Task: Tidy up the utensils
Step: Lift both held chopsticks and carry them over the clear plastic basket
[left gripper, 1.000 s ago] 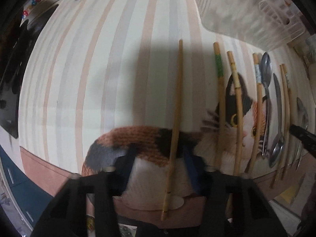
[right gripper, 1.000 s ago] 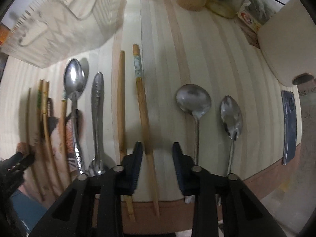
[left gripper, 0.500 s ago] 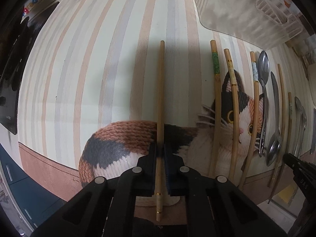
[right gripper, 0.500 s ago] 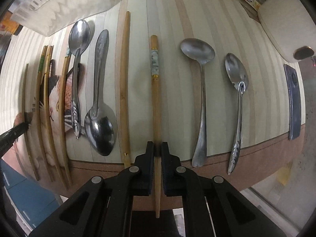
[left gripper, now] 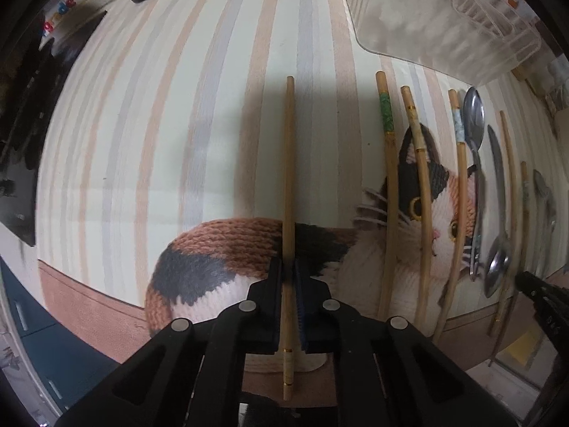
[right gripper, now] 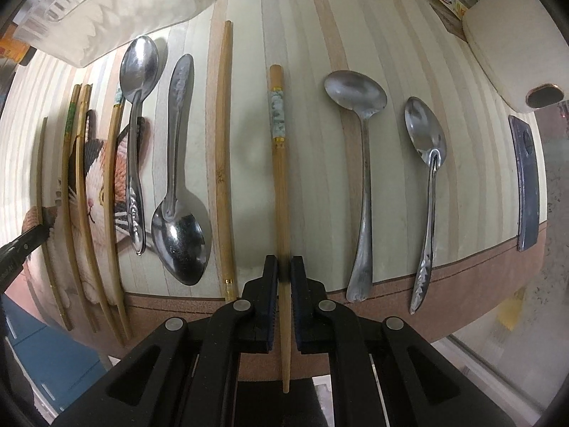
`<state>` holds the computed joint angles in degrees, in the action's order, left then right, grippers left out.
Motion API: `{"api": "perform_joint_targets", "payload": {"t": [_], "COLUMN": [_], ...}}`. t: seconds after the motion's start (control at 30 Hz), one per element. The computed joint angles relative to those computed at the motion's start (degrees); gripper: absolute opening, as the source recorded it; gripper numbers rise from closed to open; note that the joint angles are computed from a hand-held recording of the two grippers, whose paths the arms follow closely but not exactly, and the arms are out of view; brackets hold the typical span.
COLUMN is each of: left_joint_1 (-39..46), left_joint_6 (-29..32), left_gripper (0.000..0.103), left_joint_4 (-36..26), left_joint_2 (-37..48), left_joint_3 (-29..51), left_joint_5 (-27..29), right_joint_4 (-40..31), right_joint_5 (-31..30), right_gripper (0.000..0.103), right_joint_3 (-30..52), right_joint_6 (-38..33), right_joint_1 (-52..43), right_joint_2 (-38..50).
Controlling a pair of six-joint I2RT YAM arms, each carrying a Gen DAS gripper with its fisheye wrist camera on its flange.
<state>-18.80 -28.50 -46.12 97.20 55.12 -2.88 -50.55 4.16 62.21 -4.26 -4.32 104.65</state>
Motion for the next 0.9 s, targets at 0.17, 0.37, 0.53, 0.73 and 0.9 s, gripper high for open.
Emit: {"api": "perform_joint_targets", "payload": {"t": [0.17,0.37,0.53,0.73,0.9], "left_joint_1": [-1.8,-4.1,-4.0,-1.1,2.3], "left_joint_6": [-2.5,-5.4,-5.2,-0.8,2.6], "left_gripper": [0.004,0.004,0.004,0.004,0.004], "left_joint_4": [-2.3,-9.6,-16.0,-20.9,-24.0], "left_joint_2": [-6.1,-14.9,-19.2,-14.3,-2.9], "left_joint_3": [-2.0,1.2,9.6,28.2,46.6], "left_joint_5": [-2.1,-5.1,-6.5,-4.3,1.4], "right_joint_4": [-0.7,-4.9,-10.5,-17.0,-24.6], "right_joint_5": [-2.2,-5.8,-9.6,-15.2,-20.5], "right_gripper": [0.007,0.007,0.007,0.007,0.007], "right_joint_3": [-2.1,-0.4,6.2,22.5,46.1], "right_joint_6": [0.6,0.1,-0.1,-1.0,1.1], "right_joint_1": [-1.0,-2.0,-3.4,-4.2,-1.9], "right_joint_2": [-4.2,-11.4,-14.8,-9.5,4.3]}}
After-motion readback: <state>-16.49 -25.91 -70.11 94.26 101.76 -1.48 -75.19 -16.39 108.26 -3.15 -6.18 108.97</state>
